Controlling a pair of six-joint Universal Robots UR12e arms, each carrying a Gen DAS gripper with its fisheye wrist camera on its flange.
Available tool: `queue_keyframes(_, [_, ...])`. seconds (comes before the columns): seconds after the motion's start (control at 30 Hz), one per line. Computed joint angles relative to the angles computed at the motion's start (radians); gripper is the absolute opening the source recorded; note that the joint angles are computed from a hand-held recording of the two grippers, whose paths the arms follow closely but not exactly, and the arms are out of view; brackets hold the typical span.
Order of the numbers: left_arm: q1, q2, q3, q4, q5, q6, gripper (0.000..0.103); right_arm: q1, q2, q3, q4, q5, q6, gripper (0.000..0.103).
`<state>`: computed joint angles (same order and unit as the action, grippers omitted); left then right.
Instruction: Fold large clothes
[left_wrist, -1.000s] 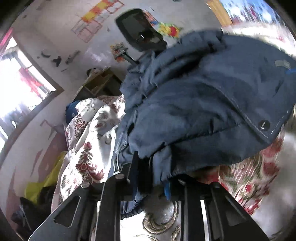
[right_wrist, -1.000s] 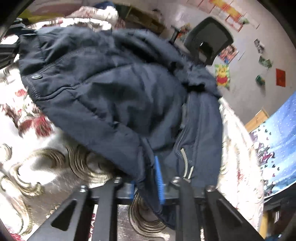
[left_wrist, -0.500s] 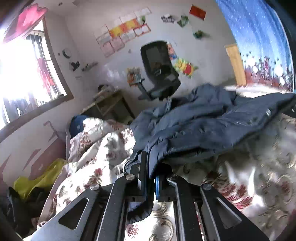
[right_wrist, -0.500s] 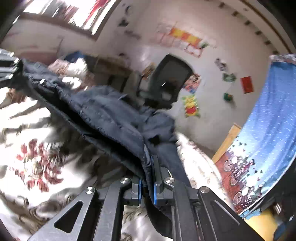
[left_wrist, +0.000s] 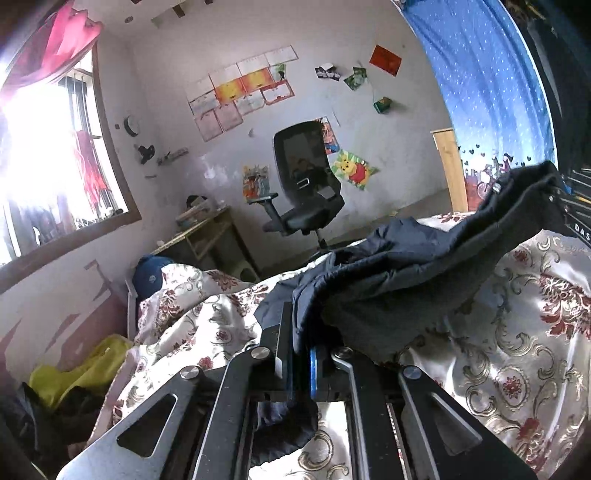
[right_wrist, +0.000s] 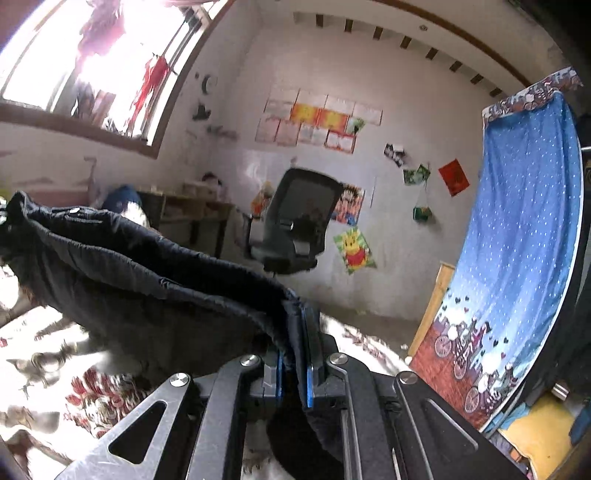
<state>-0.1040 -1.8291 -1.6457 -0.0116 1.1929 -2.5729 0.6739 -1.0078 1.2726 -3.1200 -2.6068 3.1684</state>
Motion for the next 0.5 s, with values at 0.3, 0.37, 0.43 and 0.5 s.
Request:
queue_keyframes(0.3, [-0.021,-0.046,0.1,-0.077,0.055,-0.032,0.005,-0.044,0.027,-0.083,-0.011,0.09,-0.069,0.008])
queue_keyframes(0.37, [-0.031,-0.066,0.139,-0.114,0.08,-0.025,0.005,-0.057,0.032,-0.093,-0.003,0.114,-0.057,0.008])
queue_keyframes(0.43, [-0.041,-0.089,0.18,-0.143,0.105,-0.018,0.005,-0.069,0.039,-0.108,0.006,0.133,-0.048,0.008])
queue_keyframes(0.5, [-0.047,-0.109,0.205,-0.148,0.124,-0.015,0.005,-0.082,0.048,-0.125,0.016,0.151,-0.045,0.008])
